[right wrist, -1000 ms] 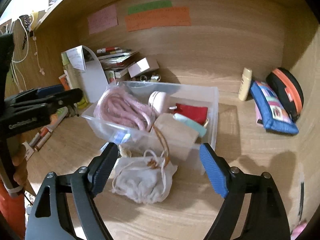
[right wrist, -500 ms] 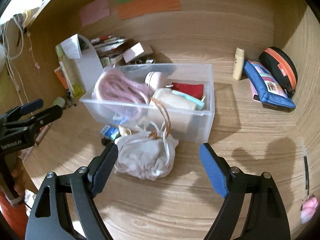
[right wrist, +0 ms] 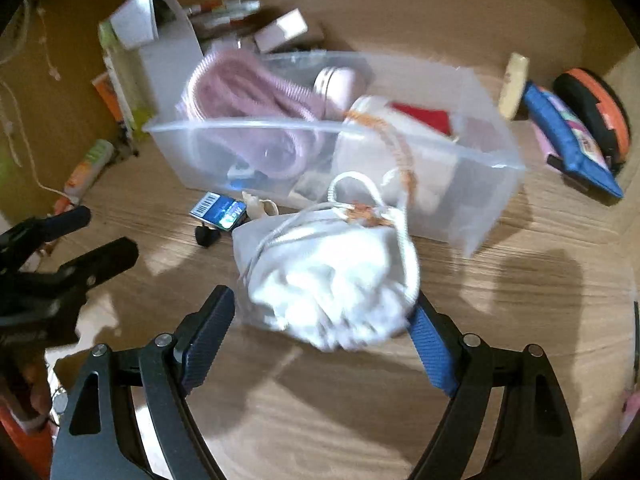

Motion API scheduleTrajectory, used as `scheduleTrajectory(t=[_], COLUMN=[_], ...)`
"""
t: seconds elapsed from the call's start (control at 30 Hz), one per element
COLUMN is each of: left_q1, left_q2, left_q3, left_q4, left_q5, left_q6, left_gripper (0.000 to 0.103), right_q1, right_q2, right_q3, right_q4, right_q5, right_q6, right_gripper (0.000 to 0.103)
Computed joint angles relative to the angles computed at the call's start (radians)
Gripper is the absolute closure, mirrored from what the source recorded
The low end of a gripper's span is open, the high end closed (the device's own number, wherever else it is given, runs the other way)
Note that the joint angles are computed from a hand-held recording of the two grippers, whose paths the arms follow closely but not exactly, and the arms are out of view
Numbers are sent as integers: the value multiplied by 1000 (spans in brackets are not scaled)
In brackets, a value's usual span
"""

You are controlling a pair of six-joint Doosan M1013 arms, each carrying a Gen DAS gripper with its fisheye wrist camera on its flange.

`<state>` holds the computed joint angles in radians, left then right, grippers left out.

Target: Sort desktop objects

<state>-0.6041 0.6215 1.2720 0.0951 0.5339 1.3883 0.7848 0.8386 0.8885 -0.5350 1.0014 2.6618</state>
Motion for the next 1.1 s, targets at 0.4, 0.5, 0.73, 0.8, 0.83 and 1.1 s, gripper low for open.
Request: scheduleTrajectory(t=[0.4,0.5,0.73,0.8,0.83,1.1], left_q1=[-4,-17,-33,-37,-41,-48], left_q2=[65,66,90,99,100,104], left_q3=[-102,-102,-144,-158,-158,-164], left_q4=[-125,-67,-64,-61,-49,-45], left_q5=[107,93,151,172,169,164], left_q6=[141,115,134,137,126,128], left_gripper=[5,12,46,57,58,87], right_q1=[-30,-40,-50,-52,-53,-65], right_q2=[-70,-95,-134,-143,-146,-183], right_q3=[139,181,247,261,266,331], right_q4=[42,67,32,18,15,24], right_q5=[-228,-294,-379,-394,-402,-502], right_q6=[21,24,73,81,79,65], right_gripper=[49,52,55,55,55,56])
